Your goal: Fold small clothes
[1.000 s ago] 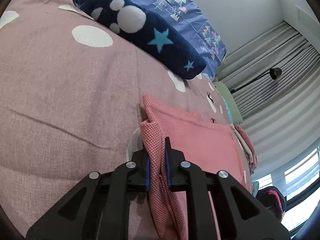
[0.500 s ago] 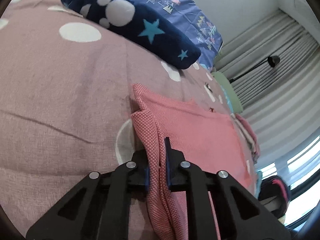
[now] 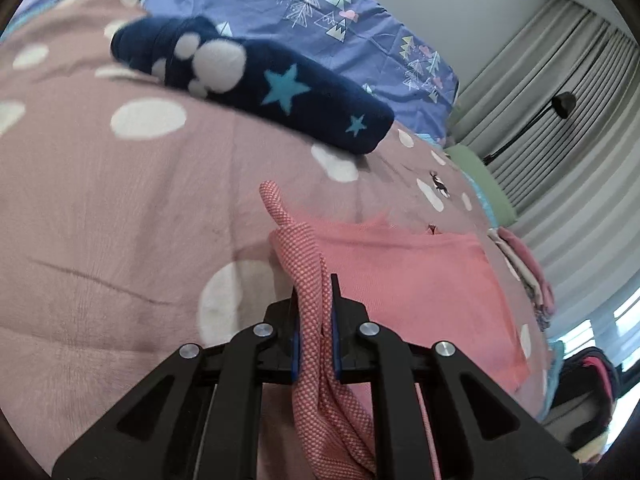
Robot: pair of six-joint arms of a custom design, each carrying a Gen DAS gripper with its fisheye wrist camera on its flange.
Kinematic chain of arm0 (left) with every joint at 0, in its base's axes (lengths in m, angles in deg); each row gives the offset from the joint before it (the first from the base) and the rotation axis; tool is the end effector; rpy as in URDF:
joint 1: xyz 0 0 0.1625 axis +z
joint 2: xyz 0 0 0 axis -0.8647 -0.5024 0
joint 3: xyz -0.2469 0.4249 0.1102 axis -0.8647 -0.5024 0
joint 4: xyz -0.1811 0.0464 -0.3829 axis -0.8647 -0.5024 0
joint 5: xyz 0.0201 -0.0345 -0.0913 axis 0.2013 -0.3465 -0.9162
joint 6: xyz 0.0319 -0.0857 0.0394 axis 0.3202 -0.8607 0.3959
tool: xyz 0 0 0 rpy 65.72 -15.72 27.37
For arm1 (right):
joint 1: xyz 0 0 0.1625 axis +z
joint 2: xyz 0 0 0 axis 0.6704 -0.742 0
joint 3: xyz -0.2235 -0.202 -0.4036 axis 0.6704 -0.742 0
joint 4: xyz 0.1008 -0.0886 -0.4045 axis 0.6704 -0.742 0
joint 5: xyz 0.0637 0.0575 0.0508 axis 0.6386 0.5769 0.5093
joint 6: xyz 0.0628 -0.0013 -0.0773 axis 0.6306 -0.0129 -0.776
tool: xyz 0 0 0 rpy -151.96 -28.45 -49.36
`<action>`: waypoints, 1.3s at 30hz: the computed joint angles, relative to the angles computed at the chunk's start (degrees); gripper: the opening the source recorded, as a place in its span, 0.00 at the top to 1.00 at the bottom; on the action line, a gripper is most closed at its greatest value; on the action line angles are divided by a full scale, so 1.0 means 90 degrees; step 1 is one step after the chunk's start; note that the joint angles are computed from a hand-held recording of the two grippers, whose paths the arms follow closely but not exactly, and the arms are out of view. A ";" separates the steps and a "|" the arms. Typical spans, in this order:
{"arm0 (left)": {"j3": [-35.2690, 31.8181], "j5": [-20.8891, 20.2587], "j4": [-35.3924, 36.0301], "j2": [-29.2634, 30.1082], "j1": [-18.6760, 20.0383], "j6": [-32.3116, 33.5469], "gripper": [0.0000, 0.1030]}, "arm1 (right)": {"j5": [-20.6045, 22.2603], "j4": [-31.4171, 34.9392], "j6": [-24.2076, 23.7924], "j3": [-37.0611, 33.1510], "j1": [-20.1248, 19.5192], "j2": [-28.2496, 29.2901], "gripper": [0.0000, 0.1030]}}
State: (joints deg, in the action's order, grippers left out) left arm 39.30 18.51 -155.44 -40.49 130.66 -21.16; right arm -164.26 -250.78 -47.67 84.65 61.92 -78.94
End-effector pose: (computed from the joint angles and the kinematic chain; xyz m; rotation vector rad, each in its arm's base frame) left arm -0.0195 -0.6013 0.1887 0.0067 2.6361 -1.1552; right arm 0.2427 -0.4919 -0.0447 1.5619 -2.1683 0.6696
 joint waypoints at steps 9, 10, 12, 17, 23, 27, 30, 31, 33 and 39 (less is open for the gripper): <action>-0.0938 0.1330 0.1153 0.0407 -0.1089 -0.0008 0.90 | 0.0940 0.0373 0.0920 0.0480 -0.0746 -0.1265 0.95; -0.1040 0.1370 0.1214 0.0491 -0.1147 -0.0009 0.90 | 0.1041 0.0545 0.1068 0.0493 -0.0874 -0.1451 0.95; -0.1438 0.1448 0.1532 0.0803 -0.1285 -0.0028 0.90 | 0.1206 0.0879 0.1325 0.0512 -0.1106 -0.1772 0.95; -0.2491 0.1607 0.2408 0.1690 -0.1511 0.0044 0.90 | 0.1466 0.1248 0.1738 0.0462 -0.1758 -0.2340 0.95; -0.3706 0.1895 0.3622 0.2590 -0.1661 0.0022 0.90 | 0.1800 0.1717 0.2261 0.0348 -0.2503 -0.2748 0.95; -0.4217 0.2217 0.4239 0.2976 -0.1692 0.0013 0.90 | 0.2035 0.2205 0.2475 0.0260 -0.2829 -0.2849 0.95; -0.4390 0.2372 0.4506 0.3110 -0.1714 -0.0070 0.90 | 0.2257 0.2605 0.2560 0.0168 -0.2932 -0.2908 0.95; -0.4403 0.2430 0.4546 0.3125 -0.1723 -0.0064 0.90 | 0.2295 0.2683 0.2595 0.0130 -0.2925 -0.2910 0.95; -0.4449 0.2560 0.4614 0.3166 -0.1762 -0.0050 0.91 | 0.2435 0.2827 0.2638 0.0093 -0.2963 -0.2935 0.95; -0.4586 0.2714 0.4520 0.3300 -0.1849 0.0014 0.91 | 0.2912 0.2868 0.2777 0.0154 -0.3145 -0.3049 0.95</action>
State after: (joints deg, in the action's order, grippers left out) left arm -1.97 42.93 -114.76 -10.79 114.02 -21.04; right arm -138.04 -224.97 -22.68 86.03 33.62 -106.38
